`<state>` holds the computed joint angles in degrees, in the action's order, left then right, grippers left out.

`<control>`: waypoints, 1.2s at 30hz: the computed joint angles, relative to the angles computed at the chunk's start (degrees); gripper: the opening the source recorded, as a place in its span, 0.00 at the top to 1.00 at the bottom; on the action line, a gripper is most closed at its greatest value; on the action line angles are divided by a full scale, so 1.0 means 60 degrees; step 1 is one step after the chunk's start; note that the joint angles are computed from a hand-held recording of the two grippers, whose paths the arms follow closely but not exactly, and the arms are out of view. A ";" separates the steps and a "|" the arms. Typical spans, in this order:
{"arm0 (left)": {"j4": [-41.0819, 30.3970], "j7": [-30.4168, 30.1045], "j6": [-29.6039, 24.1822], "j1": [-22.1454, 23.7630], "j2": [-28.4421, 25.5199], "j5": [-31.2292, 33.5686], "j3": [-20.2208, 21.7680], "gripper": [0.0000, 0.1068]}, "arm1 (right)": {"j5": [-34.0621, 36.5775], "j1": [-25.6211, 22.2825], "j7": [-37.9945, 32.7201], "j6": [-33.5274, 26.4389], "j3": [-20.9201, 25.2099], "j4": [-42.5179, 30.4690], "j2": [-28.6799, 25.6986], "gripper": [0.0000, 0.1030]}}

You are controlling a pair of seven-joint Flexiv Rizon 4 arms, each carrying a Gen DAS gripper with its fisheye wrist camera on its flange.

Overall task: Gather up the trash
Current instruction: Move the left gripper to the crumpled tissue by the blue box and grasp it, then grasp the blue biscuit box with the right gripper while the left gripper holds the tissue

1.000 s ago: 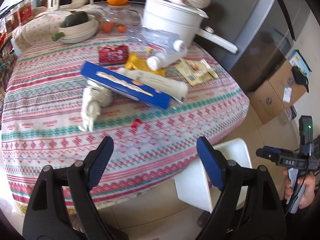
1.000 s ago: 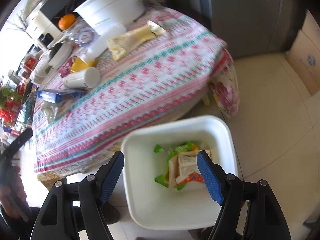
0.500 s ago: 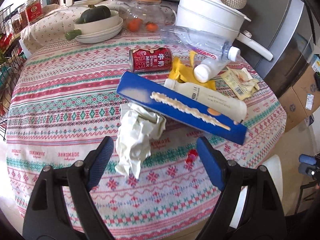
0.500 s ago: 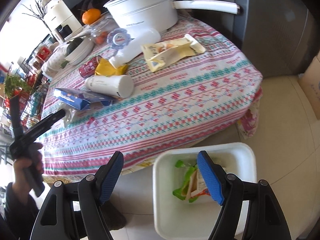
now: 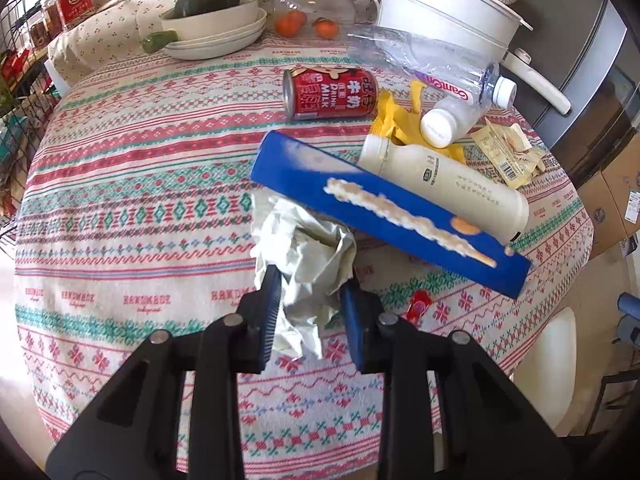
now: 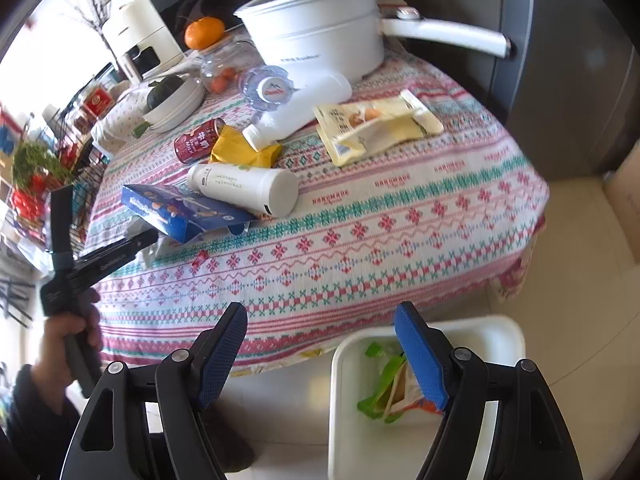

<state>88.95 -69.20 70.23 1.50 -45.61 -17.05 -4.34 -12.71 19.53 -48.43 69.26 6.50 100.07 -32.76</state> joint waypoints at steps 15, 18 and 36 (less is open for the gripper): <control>0.1612 0.0441 0.0212 0.0908 0.1168 -0.0559 -0.0186 0.76 | -0.1077 0.1002 -0.0358 -0.0568 -0.0275 -0.1782 -0.1359 0.25; 0.1991 0.0722 0.0418 0.1233 0.1376 -0.0884 -0.0405 0.76 | -0.0940 0.0936 -0.0981 -0.0874 0.0077 -0.2496 -0.1848 0.24; 0.2424 0.1908 0.0508 0.1791 0.1768 -0.2758 -0.1282 0.76 | 0.0881 0.0568 -0.6310 -0.2997 0.1420 -0.7160 -0.4593 0.05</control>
